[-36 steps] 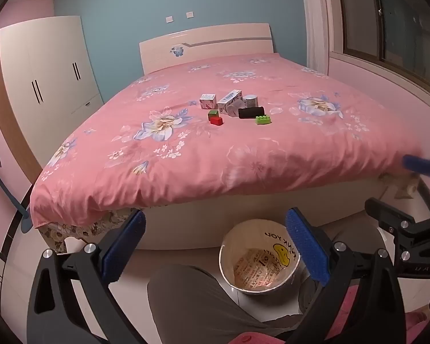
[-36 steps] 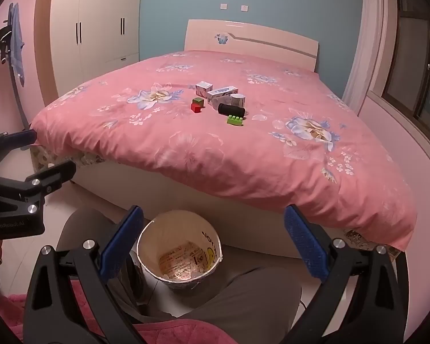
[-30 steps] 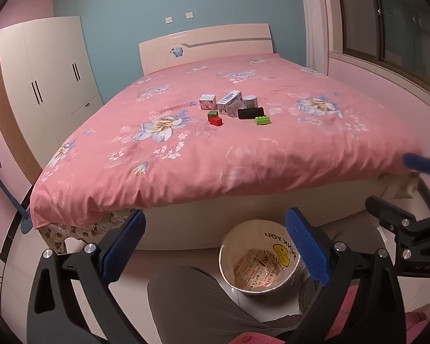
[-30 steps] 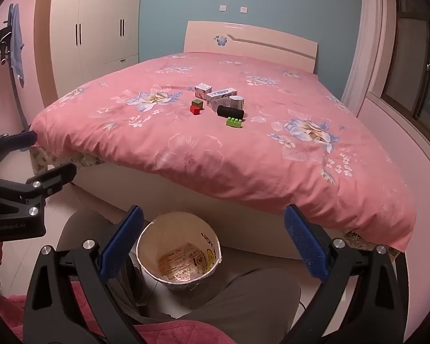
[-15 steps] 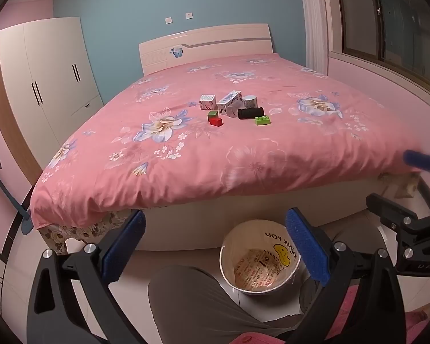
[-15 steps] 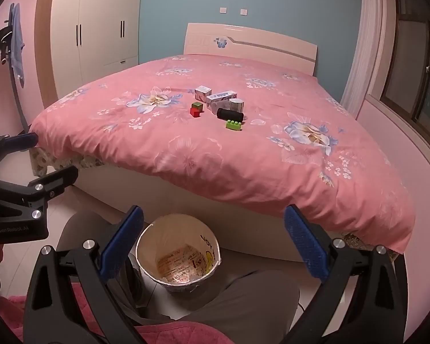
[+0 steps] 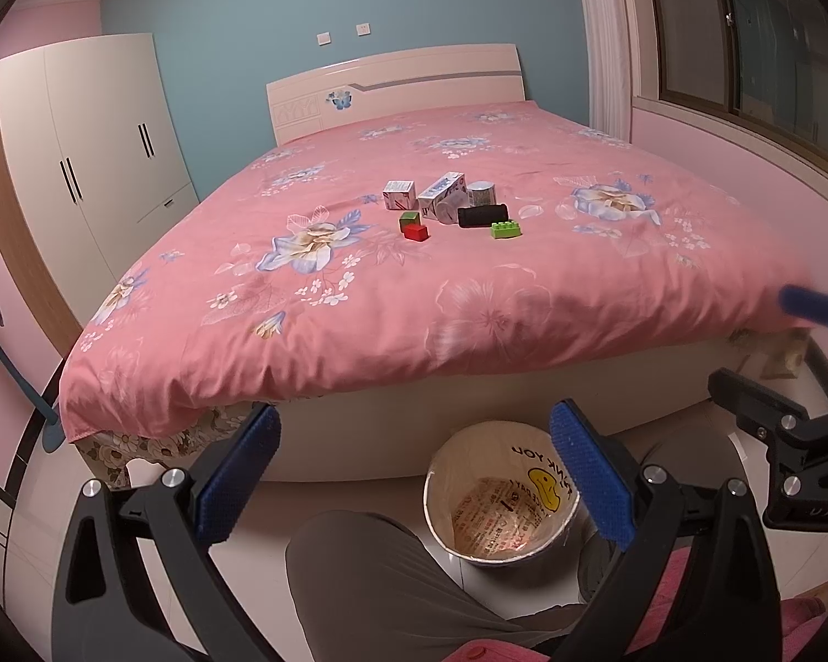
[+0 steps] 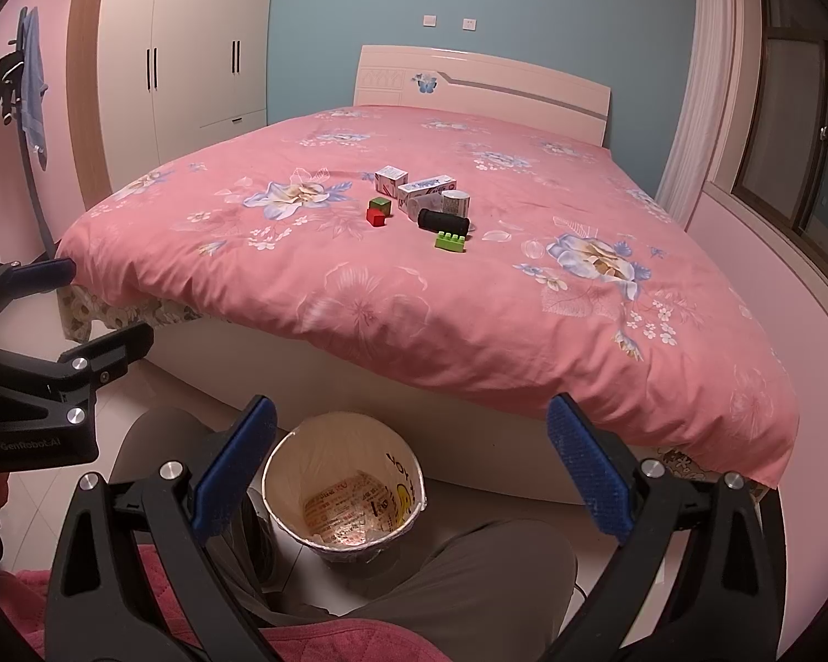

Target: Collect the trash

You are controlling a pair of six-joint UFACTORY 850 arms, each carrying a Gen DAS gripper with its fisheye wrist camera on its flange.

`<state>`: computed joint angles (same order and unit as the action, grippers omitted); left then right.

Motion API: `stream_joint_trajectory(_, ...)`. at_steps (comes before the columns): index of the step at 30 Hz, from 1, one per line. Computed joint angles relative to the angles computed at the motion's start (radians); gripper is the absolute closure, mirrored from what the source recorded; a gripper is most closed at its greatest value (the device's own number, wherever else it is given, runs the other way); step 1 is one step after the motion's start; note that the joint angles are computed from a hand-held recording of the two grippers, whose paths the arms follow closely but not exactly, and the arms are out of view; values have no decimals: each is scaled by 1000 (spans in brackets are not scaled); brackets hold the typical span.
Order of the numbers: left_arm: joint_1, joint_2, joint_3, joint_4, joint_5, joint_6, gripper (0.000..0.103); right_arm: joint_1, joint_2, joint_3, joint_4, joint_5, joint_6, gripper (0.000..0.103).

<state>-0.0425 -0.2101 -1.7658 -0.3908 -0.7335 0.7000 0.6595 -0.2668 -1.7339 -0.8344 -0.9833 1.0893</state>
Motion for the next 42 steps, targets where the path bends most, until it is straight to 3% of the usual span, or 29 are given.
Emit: stream_joint_trajectory(42, -2, -5, 1, 0, 9, 13, 3, 0, -10, -25, 4, -9, -18, 7)
